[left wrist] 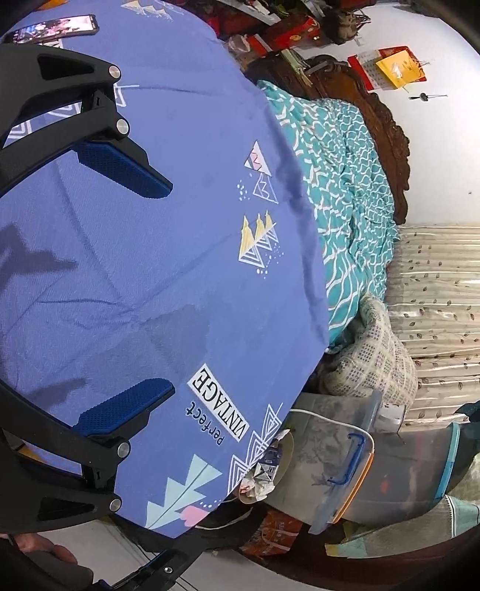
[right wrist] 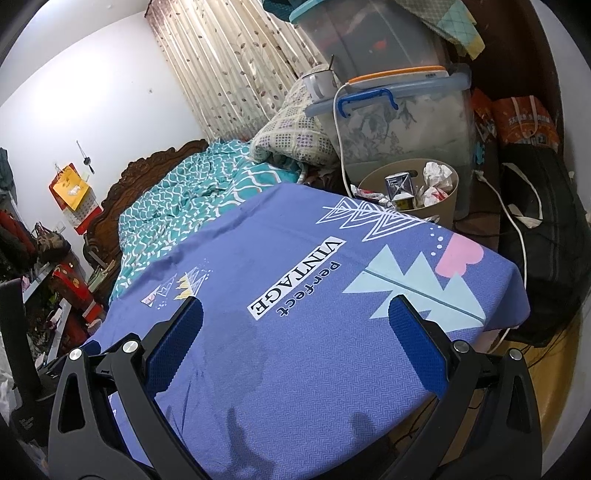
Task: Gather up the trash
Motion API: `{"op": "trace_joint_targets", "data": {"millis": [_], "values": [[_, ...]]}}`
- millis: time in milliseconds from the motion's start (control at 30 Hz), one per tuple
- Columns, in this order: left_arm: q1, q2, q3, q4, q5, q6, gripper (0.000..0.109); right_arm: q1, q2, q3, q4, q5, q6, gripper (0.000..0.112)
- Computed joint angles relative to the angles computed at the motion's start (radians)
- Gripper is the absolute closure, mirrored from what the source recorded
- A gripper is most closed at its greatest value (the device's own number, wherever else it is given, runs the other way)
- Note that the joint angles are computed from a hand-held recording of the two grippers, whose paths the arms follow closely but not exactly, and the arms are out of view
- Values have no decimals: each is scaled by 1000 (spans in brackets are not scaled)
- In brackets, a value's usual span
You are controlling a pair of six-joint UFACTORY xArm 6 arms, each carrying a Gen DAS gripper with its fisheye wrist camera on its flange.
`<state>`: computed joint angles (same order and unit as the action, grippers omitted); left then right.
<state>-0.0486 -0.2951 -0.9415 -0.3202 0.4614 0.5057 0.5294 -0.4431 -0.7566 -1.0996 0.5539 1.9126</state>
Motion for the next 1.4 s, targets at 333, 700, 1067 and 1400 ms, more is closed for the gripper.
{"op": "trace_joint_targets", "data": {"millis": [333,700,1067,1400], "values": [[-7,0,4,4,12,22,14,20,-15,-3,-12,14,8,13],[8,-1,-6,-135,41,106,14,19,-11,3,4,4,9,13],[23,-7,2,-114,-22,35,14,16,-8,4,9,0,6,13],[21,-12,24,-26,-79,-37,14,14,-6,5,12,-8,2,13]]}}
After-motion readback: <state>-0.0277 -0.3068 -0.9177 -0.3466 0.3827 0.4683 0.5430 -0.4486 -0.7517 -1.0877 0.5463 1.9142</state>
